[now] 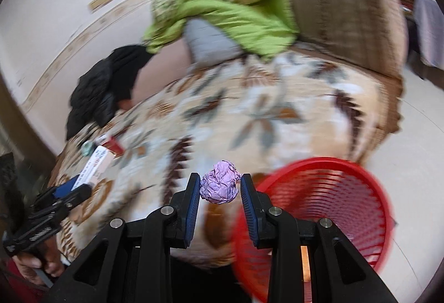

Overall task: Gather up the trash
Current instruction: 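Carry both items to the red wastebasket and open both tools over it, then move both open tools back over the trash pile on the bed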

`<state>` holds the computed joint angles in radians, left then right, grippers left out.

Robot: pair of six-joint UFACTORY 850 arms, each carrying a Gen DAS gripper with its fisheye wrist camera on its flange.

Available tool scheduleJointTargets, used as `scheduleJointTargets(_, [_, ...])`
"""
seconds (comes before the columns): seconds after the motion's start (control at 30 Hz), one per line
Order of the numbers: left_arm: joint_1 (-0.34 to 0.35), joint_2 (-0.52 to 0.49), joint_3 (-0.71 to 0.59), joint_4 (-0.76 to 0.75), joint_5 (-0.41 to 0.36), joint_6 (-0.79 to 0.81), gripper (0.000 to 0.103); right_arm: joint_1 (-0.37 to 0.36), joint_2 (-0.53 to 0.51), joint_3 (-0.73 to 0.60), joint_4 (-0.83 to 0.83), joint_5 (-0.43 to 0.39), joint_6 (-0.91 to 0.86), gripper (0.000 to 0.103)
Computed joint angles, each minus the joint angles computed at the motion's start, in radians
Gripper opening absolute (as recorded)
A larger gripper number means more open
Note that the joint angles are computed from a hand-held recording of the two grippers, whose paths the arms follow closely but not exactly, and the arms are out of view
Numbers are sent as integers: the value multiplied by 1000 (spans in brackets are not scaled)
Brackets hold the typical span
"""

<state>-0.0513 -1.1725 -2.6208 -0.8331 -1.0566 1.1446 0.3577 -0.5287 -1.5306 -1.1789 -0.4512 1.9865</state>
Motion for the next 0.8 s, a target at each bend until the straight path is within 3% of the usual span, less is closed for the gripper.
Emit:
scheduleJointTargets(0.07, [-39,-20,-46,23,-82,-23,52,-16,48,79,-55,5,108,32])
scheduleJointTargets(0.17, [-86,-7,-31,37,-136,-18,52,-36,98,166,-118,10,227,32])
scheduleJointTargets(0.33, [-159,14,10,56,-153,-19,53,-52,140,237,-128,9,281,35])
scheduleJointTargets(0.43, [-182,10,10,61,-164,-30,67,-62,167,274,-129,0,302,41])
scheduleJointTargets(0.53, [-180,-10,-26,56,-183,-45,68,-64,185,300,-150,-13,331,53])
scheduleJointTargets(0.63, [-168,9,7,58,-148,-35,68,-65,181,290,-132,-14,307,54])
scheduleJointTargets(0.8, [-127,-29,-64,65,-132,-82,69,-62,127,210,-110,29,240,54])
